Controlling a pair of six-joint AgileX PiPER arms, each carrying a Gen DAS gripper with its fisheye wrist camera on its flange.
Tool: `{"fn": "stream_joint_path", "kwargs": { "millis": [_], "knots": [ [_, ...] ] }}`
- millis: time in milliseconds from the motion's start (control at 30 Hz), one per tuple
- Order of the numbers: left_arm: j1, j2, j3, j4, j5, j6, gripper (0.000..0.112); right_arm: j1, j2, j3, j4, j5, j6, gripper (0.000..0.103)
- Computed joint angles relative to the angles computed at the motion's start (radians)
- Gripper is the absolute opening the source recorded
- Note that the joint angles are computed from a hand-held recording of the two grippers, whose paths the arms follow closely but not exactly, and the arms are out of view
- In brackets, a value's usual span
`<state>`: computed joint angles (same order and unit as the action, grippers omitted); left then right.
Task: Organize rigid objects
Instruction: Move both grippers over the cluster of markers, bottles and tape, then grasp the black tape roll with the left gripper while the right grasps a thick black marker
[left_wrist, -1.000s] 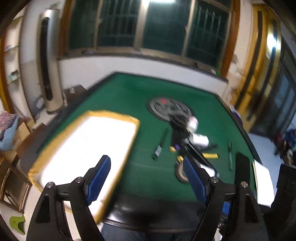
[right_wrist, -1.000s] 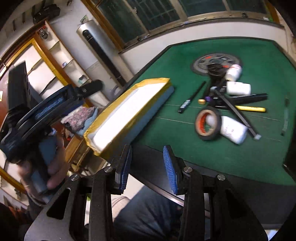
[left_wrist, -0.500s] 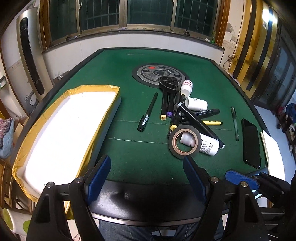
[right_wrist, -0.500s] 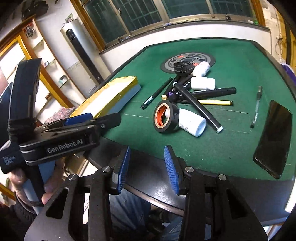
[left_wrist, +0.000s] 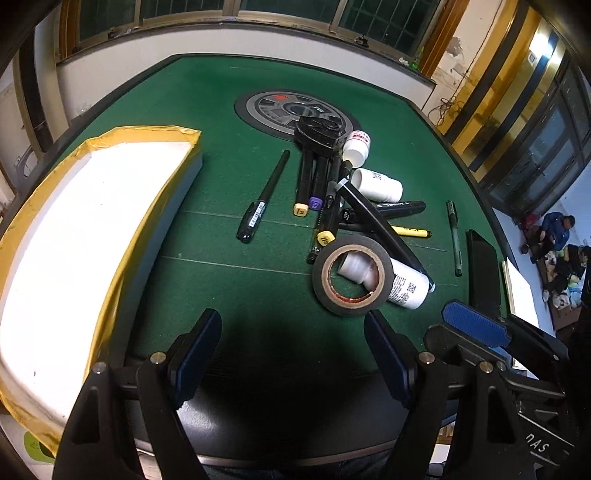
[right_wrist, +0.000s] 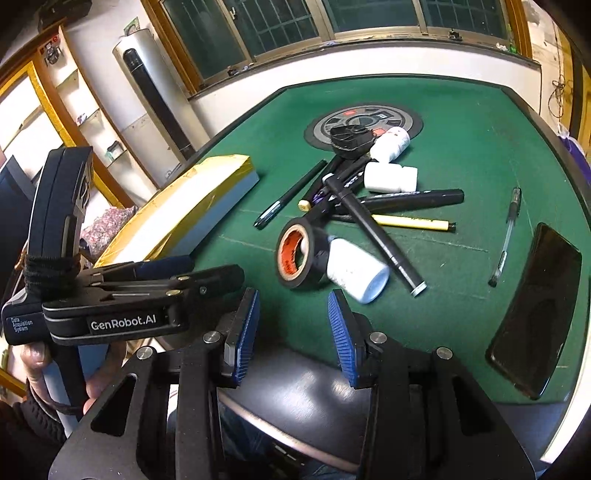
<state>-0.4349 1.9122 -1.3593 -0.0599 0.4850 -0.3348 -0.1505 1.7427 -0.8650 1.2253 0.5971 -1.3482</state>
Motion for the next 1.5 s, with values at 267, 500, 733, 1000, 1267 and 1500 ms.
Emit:
{"fn": "stream_joint_path", "kwargs": {
  "millis": [267, 500, 733, 1000, 1267, 1500],
  "knots": [
    [0.021, 0.056, -0.091, -0.052, 0.054, 0.076, 0.072, -0.020, 0.018, -0.038, -0.019, 0.004, 0.031, 0.039],
    [0.036, 0.158, -0.227, -0.133, 0.120, 0.163, 0.062, -0.046, 0.080, -0.114, -0.064, 0.023, 0.105, 0.039],
    [0.055, 0.273, -0.371, -0.231, 0.220, 0.244, 0.046, -0.049, 0.142, -0.203, -0.135, 0.011, 0.181, 0.039],
    [0.066, 0.303, -0.404, -0.262, 0.237, 0.270, 0.011, -0.040, 0.260, -0.377, -0.249, 0.042, 0.310, 0.039],
    [0.087, 0.239, -0.305, -0.321, 0.228, 0.292, 0.011, -0.028, 0.397, -0.548, -0.375, 0.136, 0.448, 0.039],
    [0.080, 0.160, -0.196, -0.316, 0.176, 0.266, 0.011, -0.009, 0.380, -0.486, -0.339, 0.101, 0.408, 0.021]
  ]
}}
